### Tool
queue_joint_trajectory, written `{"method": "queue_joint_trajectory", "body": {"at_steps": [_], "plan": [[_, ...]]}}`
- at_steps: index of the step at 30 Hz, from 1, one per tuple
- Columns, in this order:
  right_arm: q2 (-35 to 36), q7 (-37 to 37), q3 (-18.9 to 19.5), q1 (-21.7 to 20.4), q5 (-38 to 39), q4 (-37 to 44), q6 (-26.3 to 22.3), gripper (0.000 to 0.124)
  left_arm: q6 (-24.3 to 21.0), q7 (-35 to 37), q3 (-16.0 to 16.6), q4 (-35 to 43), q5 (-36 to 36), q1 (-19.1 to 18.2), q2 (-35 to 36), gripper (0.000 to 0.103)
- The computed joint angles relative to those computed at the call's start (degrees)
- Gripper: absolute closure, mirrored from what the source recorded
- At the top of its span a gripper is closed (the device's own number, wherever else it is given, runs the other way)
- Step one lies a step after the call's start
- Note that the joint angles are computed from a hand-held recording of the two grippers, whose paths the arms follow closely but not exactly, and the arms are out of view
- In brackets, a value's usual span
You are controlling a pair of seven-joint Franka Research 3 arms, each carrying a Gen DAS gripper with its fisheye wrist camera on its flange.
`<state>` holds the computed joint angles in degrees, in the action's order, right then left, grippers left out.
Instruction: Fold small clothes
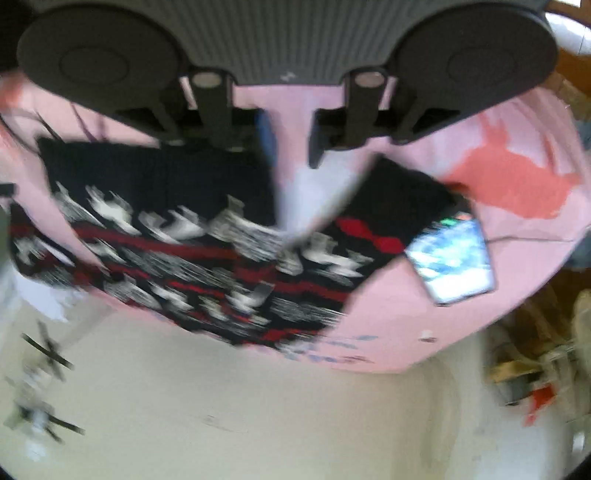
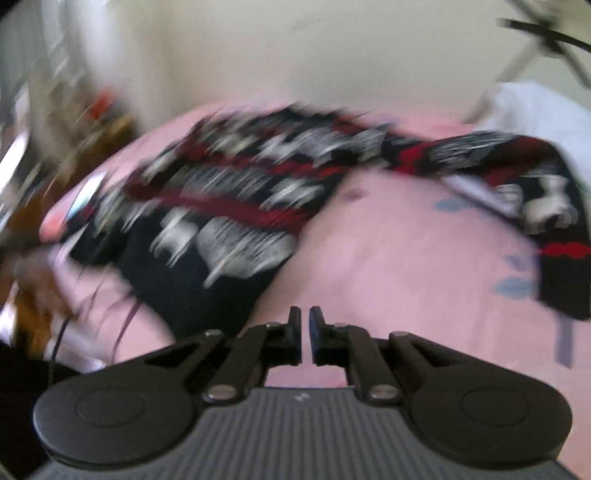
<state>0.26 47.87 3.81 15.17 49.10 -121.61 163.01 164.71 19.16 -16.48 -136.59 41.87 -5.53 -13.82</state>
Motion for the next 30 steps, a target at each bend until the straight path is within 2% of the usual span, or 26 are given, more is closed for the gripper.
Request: {"method": "queue_joint_trajectory", "body": {"at_steps": [2,4,6,7,8,11,15,16,17,18,22,23,24,25,30], "plan": [[2.1,-1.2,0.3,-0.1,6.2,2.7,2.6,0.117,0.7,-2.7,0.8,-0.1,-1.2,1.0,0.0,0.079],[4.6,-9.3,1.6,-0.6,16.1,6.6,2.5,0.109,1.8,-4.3,1.4,-0.6,-1.3,2.2,-0.2,0.079],[6.9,-13.3,2.6,-0.9,19.7,9.8,0.5,0.087,-1.2,-5.5,0.8,0.1,-1.5,2.7,0.1,0.069],[8.2,-13.7,3.1,-0.7,19.3,11.5,-0.3,0.079,-2.5,-5.4,1.0,0.2,-2.0,2.6,0.2,0.059],[9.7,-14.1,3.4,-0.7,18.5,13.2,-1.4,0.054,-3.9,-6.6,0.8,0.3,-1.7,2.8,0.2,0.057],[13.1,-17.2,5.3,-0.2,17.4,17.1,-1.8,0.052,-3.7,-9.0,1.8,-1.0,-2.3,3.0,-0.5,0.055],[19.0,-17.6,7.5,-0.1,15.1,23.6,-2.1,0.052,1.3,-9.0,3.9,-2.0,-5.9,3.3,0.6,0.058],[20.7,-16.9,8.0,-0.2,14.7,25.5,-2.5,0.052,1.0,-9.4,3.4,-1.5,-5.6,3.7,1.2,0.061],[22.6,-16.3,8.6,-0.3,14.4,27.6,-2.6,0.052,-0.4,-10.7,2.3,-0.6,-4.2,4.4,1.6,0.079],[24.1,-15.9,9.1,-0.3,14.0,29.0,-2.0,0.052,-1.5,-10.1,2.4,0.1,-4.4,4.0,2.2,0.092],[30.7,-9.3,8.6,1.9,6.3,34.6,1.1,0.052,-2.7,-7.0,3.6,-0.2,-7.5,2.1,0.8,0.095],[31.7,-10.9,10.3,1.1,7.1,34.9,3.0,0.052,-2.7,-6.8,3.5,-0.8,-6.9,2.3,-0.6,0.095],[32.3,-15.3,13.6,-1.0,9.6,34.8,5.4,0.051,-2.7,-6.9,3.5,-1.3,-6.1,2.9,-2.2,0.095],[32.3,-16.8,15.3,-2.3,10.4,34.5,6.1,0.051,-3.4,-8.0,2.7,-1.0,-4.5,4.2,-3.6,0.095],[33.2,-20.0,19.9,-6.7,15.9,35.3,4.8,0.051,-10.0,-12.8,-0.3,7.5,9.1,12.3,-5.8,0.096]]}}
